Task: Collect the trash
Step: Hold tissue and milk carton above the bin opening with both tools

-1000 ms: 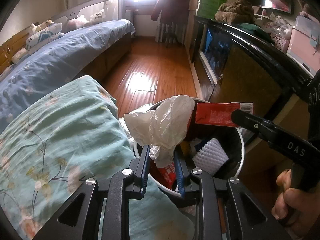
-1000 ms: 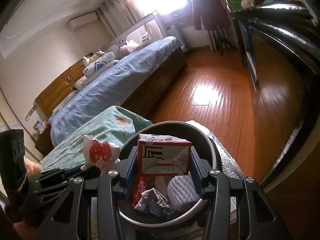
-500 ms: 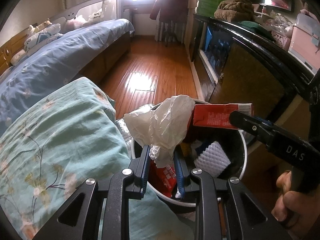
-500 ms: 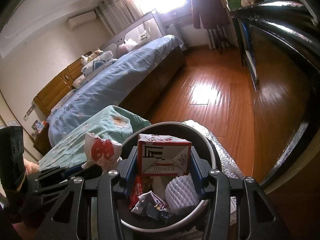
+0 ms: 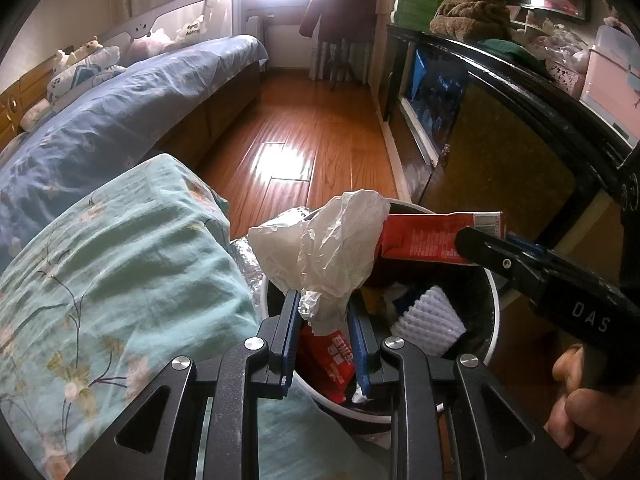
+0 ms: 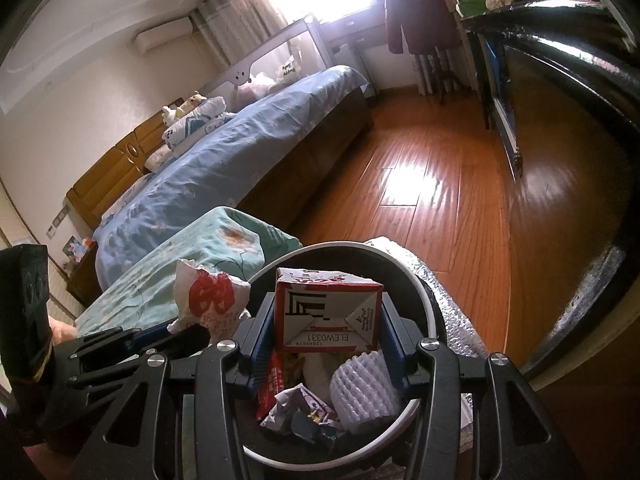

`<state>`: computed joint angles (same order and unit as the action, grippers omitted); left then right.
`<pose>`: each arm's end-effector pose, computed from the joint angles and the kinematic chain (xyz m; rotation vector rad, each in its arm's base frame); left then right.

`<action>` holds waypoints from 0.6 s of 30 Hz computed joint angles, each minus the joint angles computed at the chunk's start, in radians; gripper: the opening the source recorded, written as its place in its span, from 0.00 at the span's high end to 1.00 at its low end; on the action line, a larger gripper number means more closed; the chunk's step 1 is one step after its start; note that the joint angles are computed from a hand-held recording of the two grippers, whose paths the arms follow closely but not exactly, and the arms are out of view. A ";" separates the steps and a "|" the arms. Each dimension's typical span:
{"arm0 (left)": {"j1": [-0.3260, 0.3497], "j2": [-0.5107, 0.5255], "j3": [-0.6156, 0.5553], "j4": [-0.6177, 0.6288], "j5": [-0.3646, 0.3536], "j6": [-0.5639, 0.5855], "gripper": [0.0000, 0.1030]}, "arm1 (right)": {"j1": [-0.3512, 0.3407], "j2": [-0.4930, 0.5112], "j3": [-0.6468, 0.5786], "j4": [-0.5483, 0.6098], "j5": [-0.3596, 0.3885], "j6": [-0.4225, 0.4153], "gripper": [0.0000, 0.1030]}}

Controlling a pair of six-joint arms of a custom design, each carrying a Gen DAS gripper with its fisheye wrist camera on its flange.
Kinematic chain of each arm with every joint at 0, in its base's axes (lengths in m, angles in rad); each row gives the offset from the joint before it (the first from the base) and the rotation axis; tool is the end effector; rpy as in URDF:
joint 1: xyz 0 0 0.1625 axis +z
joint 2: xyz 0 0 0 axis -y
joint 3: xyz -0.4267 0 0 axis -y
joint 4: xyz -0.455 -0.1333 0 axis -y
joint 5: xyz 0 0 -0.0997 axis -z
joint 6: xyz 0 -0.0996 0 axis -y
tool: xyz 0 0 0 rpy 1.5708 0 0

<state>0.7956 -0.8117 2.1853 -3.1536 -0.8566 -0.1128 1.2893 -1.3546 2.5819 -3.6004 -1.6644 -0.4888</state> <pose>-0.2053 -0.4932 -0.0270 0.7228 2.4043 -0.6399 0.0121 -0.4046 0.1536 0.2168 -2.5809 0.9723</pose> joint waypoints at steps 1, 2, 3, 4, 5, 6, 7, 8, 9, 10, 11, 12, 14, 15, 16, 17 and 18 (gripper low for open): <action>0.001 0.000 -0.001 0.001 -0.001 -0.002 0.79 | 0.000 0.001 0.000 0.000 0.000 0.000 0.53; 0.001 0.001 -0.001 0.002 -0.001 -0.003 0.79 | 0.000 0.002 -0.001 0.001 -0.002 0.001 0.53; 0.001 0.002 -0.004 0.005 -0.001 -0.002 0.79 | 0.002 0.002 0.000 0.001 -0.005 0.003 0.53; 0.000 0.003 -0.004 0.005 -0.001 -0.002 0.79 | 0.002 0.002 -0.001 0.003 -0.005 0.004 0.53; 0.001 0.003 -0.004 0.005 -0.002 -0.002 0.79 | 0.002 0.002 -0.001 0.003 -0.005 0.004 0.53; 0.001 0.001 -0.005 0.007 -0.004 -0.002 0.78 | 0.002 0.002 -0.001 0.002 -0.005 0.004 0.53; 0.001 0.001 -0.006 0.008 -0.004 -0.002 0.78 | 0.002 0.002 -0.001 0.002 -0.005 0.004 0.53; 0.000 0.001 -0.005 0.008 -0.005 -0.001 0.79 | 0.002 0.003 -0.001 0.001 -0.005 0.003 0.53; 0.000 0.001 -0.005 0.007 -0.006 -0.001 0.78 | 0.002 0.003 -0.001 0.001 -0.005 0.003 0.53; -0.001 0.001 -0.005 0.008 -0.007 -0.002 0.78 | 0.002 0.003 -0.001 0.001 -0.005 0.003 0.53; -0.001 0.002 -0.005 0.009 -0.007 -0.001 0.78 | 0.002 0.003 -0.001 0.001 -0.005 0.005 0.53; -0.002 0.002 -0.006 0.010 -0.008 0.000 0.78 | 0.001 0.004 -0.002 0.001 -0.004 0.006 0.53; -0.001 0.002 -0.006 0.010 -0.009 0.002 0.78 | 0.001 0.005 -0.003 0.003 -0.005 0.005 0.53; -0.001 0.002 -0.006 0.011 -0.009 0.001 0.78 | 0.001 0.004 -0.003 0.003 -0.005 0.005 0.53; -0.001 0.002 -0.006 0.013 -0.009 -0.001 0.78 | 0.000 0.005 -0.002 0.002 -0.006 0.004 0.53; -0.001 0.002 -0.006 0.013 -0.010 -0.002 0.78 | -0.001 0.005 -0.002 0.003 -0.006 0.004 0.53; -0.002 0.002 -0.005 0.015 -0.010 -0.004 0.78 | -0.002 0.005 -0.002 0.004 -0.006 0.006 0.53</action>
<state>0.7938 -0.8094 2.1799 -3.1389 -0.8667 -0.1165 1.2873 -1.3497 2.5797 -3.5960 -1.6700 -0.4828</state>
